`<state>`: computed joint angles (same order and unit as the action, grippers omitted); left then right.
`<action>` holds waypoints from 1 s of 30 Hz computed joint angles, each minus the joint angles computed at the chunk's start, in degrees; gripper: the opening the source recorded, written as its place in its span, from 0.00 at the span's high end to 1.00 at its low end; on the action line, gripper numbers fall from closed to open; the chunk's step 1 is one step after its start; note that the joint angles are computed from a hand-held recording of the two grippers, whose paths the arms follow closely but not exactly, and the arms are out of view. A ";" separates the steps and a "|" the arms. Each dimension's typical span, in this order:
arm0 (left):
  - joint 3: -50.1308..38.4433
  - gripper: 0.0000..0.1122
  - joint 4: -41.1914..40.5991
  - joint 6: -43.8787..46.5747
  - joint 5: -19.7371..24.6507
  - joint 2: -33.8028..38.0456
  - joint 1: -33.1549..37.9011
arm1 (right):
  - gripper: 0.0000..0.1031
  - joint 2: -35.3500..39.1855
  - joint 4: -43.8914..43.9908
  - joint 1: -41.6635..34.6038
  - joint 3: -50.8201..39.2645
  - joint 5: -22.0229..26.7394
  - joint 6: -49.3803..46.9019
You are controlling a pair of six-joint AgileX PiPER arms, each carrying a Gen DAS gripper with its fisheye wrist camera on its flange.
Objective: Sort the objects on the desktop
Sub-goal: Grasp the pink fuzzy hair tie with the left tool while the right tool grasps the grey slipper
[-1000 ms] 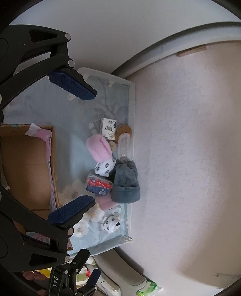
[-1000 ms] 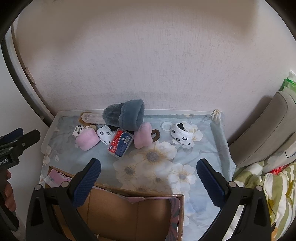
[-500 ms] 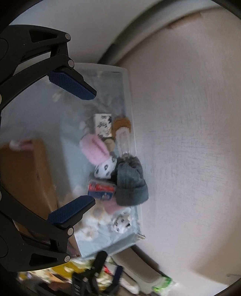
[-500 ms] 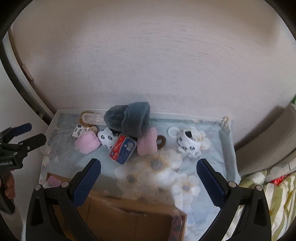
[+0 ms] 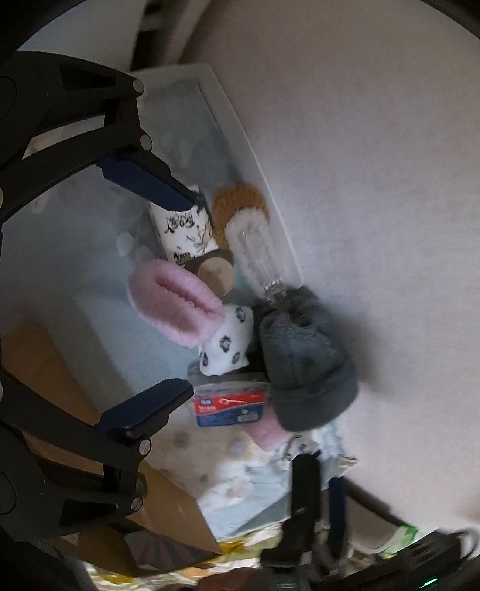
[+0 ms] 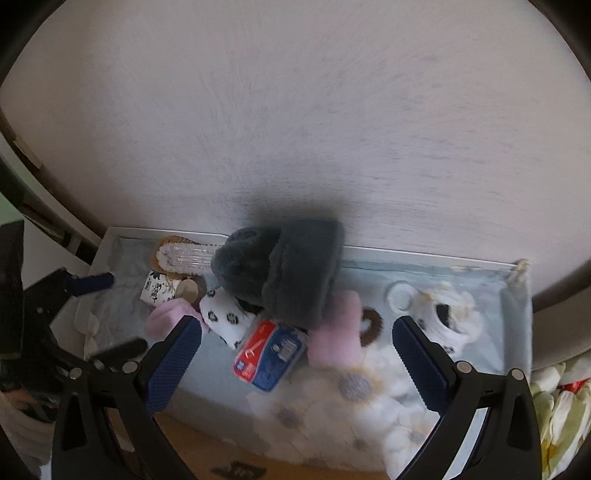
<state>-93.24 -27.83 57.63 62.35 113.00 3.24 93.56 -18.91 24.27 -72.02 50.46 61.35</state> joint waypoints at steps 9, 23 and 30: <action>4.19 0.34 -0.34 7.10 -3.80 2.43 -1.73 | 0.01 9.97 3.35 -3.24 -6.98 -1.26 -3.33; 4.33 0.76 -3.10 11.09 -2.98 4.83 -0.21 | 0.61 17.50 7.48 -5.12 -12.47 -1.98 -6.54; 3.56 0.78 -3.73 9.61 -0.82 4.20 1.08 | 0.77 13.88 4.14 -3.31 -9.75 -3.70 -1.88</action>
